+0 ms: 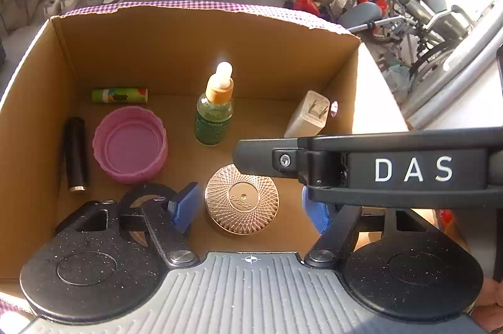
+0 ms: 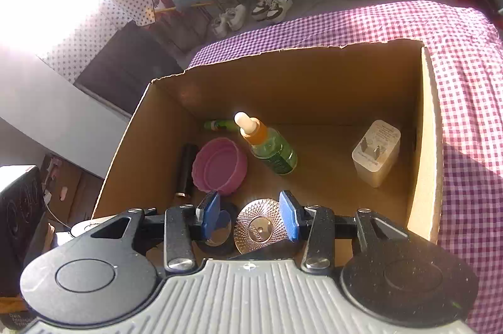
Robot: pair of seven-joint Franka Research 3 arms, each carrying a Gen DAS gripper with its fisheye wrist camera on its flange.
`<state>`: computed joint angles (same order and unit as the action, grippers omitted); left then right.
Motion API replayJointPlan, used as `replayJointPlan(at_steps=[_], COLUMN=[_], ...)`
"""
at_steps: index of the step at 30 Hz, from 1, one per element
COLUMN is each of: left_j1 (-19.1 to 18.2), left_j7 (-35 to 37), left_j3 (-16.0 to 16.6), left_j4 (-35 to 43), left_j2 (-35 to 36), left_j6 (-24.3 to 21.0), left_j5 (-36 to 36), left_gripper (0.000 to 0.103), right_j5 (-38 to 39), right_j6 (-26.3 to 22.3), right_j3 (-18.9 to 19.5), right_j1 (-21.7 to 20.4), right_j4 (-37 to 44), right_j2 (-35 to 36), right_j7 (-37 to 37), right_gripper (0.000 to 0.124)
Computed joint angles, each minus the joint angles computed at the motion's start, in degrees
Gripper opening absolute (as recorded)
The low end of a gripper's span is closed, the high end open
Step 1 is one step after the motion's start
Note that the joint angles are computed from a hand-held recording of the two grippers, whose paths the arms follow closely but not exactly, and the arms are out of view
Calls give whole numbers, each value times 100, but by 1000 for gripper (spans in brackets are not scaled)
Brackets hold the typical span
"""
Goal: Organize rigid objects
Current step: 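Lift the gold jar into the box and open the right tool, then lower the right tool onto the white supplement bottle and close on it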
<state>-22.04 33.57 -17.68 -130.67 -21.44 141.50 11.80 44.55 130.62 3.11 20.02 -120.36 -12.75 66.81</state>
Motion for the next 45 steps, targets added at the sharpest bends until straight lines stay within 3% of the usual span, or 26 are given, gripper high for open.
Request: replayJointPlan(at_steps=[6,9,17,23,32,39,45], left_j1=[46,-1,-254,-371,-499,-679,-711], left_j7=[-272,-364,-515,-793,-1365,-1476,-1485], left_j3=[-424,-588,-905,-1087,-1319,-934,-609], left_j4=[-32,-105,-348,-572,-908,-1526,-1927], left_j2=[-478,-800,-1583,-2022,-2410,-2448,-2510], left_j6=[-273,-354,-817,-1419,-2443,-2036,-1459], left_j5=[788,1127,1479,1508,1688,1701,1453], left_gripper=[85,94,102,102,102,102,94], right_j5=[1217,1500,1222,940,863,1409,1712], right_j6=[801,1310,1850,1907,1829,1885,1844], right_j3=[-191,-168,-90,-113,-151,-170,26], right_j1=[239,376,596,870,1442,1938,1966], right_j4=[-1098,-1721,-2886,-3290,-3213,-2785,-2310], right_j2=[-1335,-2123,-3728,-4293,-3999,-3096,-2244], right_j7=[-477,-516,310,897,1092,752,577], right_gripper=[46,54,63,68,68,68,68])
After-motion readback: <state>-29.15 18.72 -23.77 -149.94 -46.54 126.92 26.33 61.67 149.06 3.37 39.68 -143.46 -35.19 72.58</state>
